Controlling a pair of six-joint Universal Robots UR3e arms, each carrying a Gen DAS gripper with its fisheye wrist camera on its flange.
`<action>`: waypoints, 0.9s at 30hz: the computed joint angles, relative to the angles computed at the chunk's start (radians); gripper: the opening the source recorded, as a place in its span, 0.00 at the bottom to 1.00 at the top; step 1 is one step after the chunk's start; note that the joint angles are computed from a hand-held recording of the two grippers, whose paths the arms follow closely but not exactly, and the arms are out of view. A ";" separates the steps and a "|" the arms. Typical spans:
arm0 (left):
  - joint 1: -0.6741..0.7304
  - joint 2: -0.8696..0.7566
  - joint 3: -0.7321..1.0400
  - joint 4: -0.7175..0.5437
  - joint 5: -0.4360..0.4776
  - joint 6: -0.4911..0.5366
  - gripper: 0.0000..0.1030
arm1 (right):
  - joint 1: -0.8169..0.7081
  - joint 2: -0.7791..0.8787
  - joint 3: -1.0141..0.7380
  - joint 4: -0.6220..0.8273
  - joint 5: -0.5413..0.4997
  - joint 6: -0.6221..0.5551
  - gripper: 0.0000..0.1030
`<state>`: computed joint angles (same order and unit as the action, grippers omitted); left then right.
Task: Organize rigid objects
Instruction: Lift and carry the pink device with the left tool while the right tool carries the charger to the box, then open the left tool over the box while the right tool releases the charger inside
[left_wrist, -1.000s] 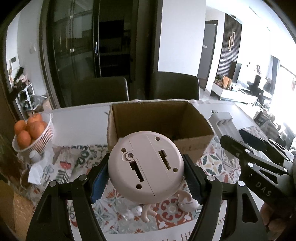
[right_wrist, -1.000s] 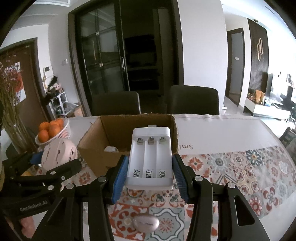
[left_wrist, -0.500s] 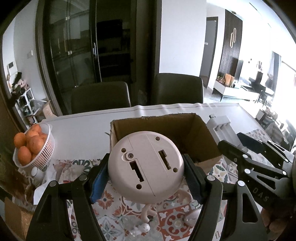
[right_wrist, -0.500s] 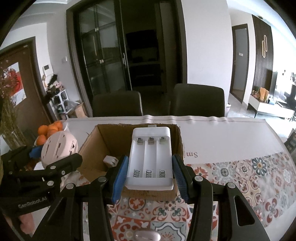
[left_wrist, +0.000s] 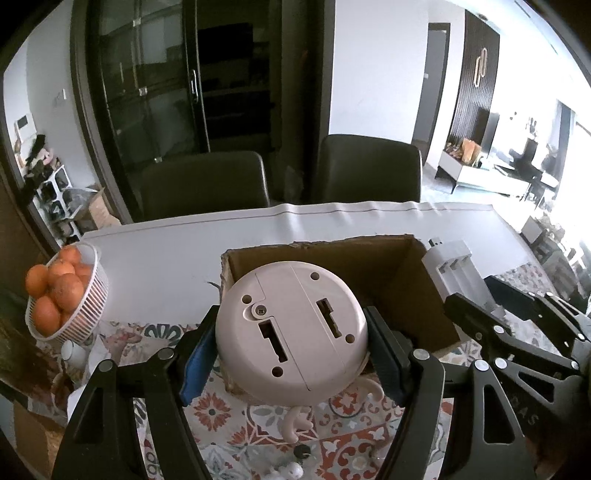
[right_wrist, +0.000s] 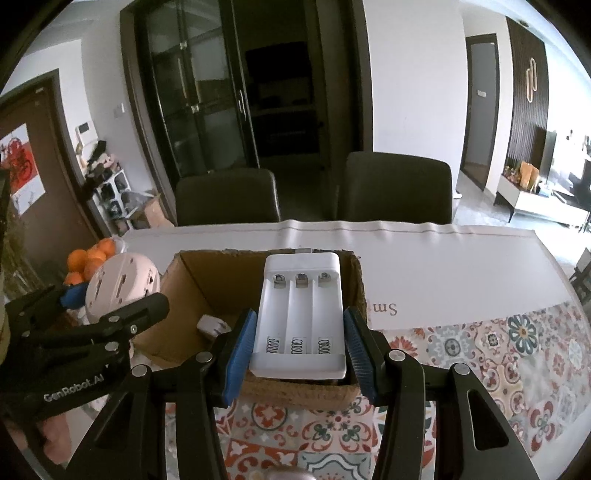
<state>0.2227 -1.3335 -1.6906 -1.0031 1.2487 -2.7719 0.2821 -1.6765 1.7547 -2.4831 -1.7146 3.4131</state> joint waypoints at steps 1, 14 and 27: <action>-0.008 -0.013 0.007 0.007 0.011 -0.004 0.71 | 0.001 0.009 -0.011 0.006 -0.002 -0.004 0.48; -0.070 -0.140 0.107 0.032 0.107 -0.063 0.73 | -0.019 0.079 -0.095 0.052 0.013 0.001 0.50; 0.039 0.079 -0.097 0.069 0.017 -0.031 0.76 | 0.007 0.008 -0.022 0.034 -0.031 0.043 0.53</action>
